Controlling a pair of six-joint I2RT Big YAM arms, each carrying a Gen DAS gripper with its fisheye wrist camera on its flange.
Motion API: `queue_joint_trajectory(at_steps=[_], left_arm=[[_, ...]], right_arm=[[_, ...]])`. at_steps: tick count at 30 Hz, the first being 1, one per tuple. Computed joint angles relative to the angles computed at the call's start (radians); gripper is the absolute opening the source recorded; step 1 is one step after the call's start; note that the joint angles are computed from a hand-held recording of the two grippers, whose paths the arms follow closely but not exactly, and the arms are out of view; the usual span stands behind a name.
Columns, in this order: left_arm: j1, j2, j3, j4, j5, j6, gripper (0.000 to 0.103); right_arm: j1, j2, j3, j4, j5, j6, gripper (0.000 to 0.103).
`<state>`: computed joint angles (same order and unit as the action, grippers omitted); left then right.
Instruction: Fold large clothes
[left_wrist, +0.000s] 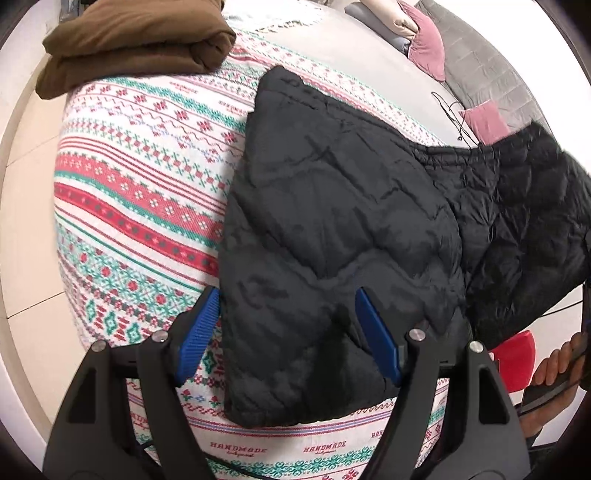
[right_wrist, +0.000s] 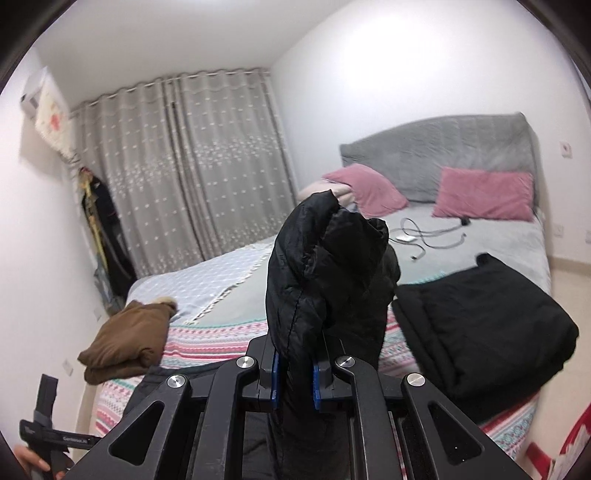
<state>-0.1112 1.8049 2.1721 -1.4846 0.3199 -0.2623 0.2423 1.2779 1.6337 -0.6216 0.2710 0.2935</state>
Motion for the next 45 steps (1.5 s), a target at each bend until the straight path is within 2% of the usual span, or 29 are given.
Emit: queue_joint_trajectory(at_steps=[5,13,19,22,26,31,34,37,45], left_arm=[[-0.022,-0.001,-0.001,0.011,0.008,-0.018,0.076],[-0.018,0.001,0.0,0.028,0.08,-0.065,0.076],[0.027,-0.017,-0.021,0.046,0.149,-0.098,0.076],[0.044,-0.024,-0.031,0.054,0.165,-0.117,0.076],[0.067,-0.029,-0.04,0.049,0.203,-0.135,0.076],[0.112,-0.062,-0.073,0.088,0.236,-0.179,0.076],[0.13,-0.067,-0.086,0.082,0.266,-0.2,0.076],[0.151,-0.08,-0.111,0.094,0.306,-0.209,0.076],[0.161,-0.091,-0.128,0.096,0.336,-0.235,0.076]], right_arm=[[0.058,0.025,0.013,0.036,0.026,-0.056,0.012],[0.141,0.065,0.023,0.076,0.041,-0.169,0.012],[0.214,0.096,0.005,0.116,0.022,-0.315,0.012],[0.269,0.128,-0.001,0.131,0.035,-0.434,0.012],[0.323,0.189,0.013,0.1,0.06,-0.54,0.012],[0.361,0.232,-0.001,0.089,0.072,-0.611,0.013],[0.368,0.234,-0.02,0.088,0.06,-0.63,0.016],[0.37,0.239,-0.024,0.052,0.031,-0.652,0.022],[0.389,0.211,-0.08,0.045,0.002,-0.724,0.039]])
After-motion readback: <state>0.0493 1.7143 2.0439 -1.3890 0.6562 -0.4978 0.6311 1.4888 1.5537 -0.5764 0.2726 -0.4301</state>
